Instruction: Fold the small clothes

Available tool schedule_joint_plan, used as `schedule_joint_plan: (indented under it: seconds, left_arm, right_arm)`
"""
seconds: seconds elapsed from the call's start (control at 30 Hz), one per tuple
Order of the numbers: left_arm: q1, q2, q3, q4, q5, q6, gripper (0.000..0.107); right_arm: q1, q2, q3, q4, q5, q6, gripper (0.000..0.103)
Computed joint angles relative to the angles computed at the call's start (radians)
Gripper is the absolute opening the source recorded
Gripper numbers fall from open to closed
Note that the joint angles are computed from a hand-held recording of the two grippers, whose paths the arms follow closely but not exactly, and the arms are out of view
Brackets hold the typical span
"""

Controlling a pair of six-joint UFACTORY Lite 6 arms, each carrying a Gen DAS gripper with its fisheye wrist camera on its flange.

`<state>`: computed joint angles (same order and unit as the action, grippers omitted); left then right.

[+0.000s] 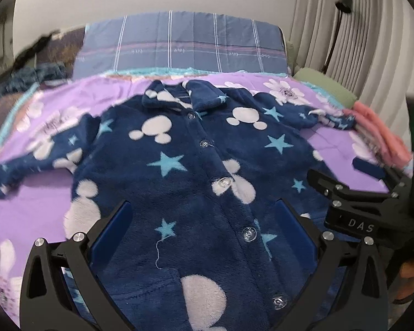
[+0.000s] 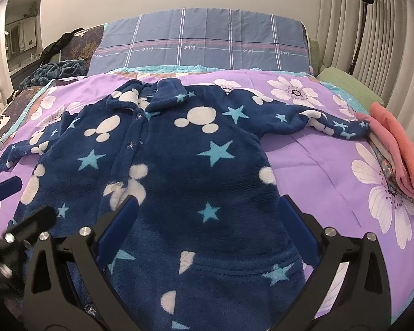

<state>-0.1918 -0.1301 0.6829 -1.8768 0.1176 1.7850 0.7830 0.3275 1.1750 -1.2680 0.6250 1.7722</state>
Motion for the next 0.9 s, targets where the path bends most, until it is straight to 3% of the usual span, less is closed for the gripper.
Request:
schedule_joint_plan:
  seconds: [0.13, 0.23, 0.3, 0.4, 0.57, 0.67, 0.77, 0.9]
  left_arm:
    - [0.25, 0.026, 0.004, 0.07, 0.218, -0.095, 0.094]
    - [0.485, 0.141, 0.084, 0.192, 0.376, -0.248, 0.089]
    - [0.627, 0.25, 0.164, 0.226, 0.448, -0.316, 0.089]
    - [0.804, 0.41, 0.282, 0.155, 0.465, -0.327, 0.089]
    - [1.032, 0.832, 0.714, 0.324, 0.616, -0.694, 0.089]
    - [1.08, 1.018, 0.914, 0.322, 0.724, -0.868, 0.089]
    - [1.077, 1.134, 1.056, 0.336, 0.726, -0.967, 0.089]
    - [1.045, 1.229, 1.211, 0.343, 0.64, -1.039, 0.085]
  right_arm:
    - [-0.01, 0.005, 0.0, 0.008, 0.002, -0.007, 0.101]
    - [-0.017, 0.008, -0.002, 0.024, 0.001, -0.016, 0.101]
    - [-0.018, 0.009, -0.004, 0.032, 0.001, -0.019, 0.101]
    - [-0.012, 0.013, -0.008, 0.027, 0.01, -0.013, 0.101]
    - [-0.009, 0.033, 0.006, 0.044, 0.015, -0.028, 0.101]
    - [-0.004, 0.04, 0.012, 0.052, 0.018, -0.028, 0.101]
    - [-0.001, 0.046, 0.012, 0.052, 0.023, -0.025, 0.101]
    - [-0.003, 0.055, 0.015, 0.07, 0.038, -0.051, 0.101]
